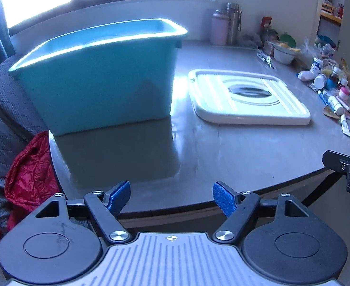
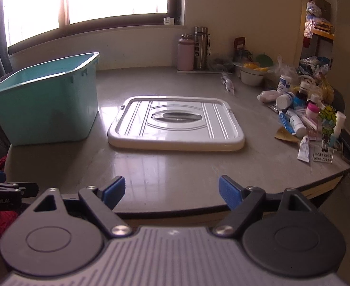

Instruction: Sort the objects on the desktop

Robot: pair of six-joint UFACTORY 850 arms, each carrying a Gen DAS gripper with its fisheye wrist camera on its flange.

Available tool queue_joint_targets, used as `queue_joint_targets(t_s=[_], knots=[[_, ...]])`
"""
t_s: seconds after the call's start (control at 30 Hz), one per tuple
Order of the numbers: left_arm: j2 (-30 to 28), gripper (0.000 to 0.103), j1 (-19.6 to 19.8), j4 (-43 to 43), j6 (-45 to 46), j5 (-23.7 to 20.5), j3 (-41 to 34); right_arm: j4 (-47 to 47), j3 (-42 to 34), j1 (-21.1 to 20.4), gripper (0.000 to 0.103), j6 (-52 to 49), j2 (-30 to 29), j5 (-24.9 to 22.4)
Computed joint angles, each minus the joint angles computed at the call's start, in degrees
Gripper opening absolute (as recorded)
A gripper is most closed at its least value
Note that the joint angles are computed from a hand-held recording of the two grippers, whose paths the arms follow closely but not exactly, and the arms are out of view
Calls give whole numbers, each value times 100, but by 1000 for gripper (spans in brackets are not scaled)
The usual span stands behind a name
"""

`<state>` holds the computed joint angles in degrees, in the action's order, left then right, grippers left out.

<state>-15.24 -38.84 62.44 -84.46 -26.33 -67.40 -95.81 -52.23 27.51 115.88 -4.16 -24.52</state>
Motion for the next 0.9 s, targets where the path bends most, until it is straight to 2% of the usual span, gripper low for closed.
queue_joint_targets(t_s=[0.3,0.47,0.6,0.9], knots=[[-257,78,-75,-324,292,-251,-370,95,110,-70,85,-76,73,121],[-392,78,-122,-214,303,-282,-556,-107,140,-133,85,213,82,193],[-587,78,-131,-261,474,-280,-805,-279,154,-248,86,441,51,264],[-1250,78,-45,-841,1076,-124,-1663,113,-109,-648,86,-82,-164,449]])
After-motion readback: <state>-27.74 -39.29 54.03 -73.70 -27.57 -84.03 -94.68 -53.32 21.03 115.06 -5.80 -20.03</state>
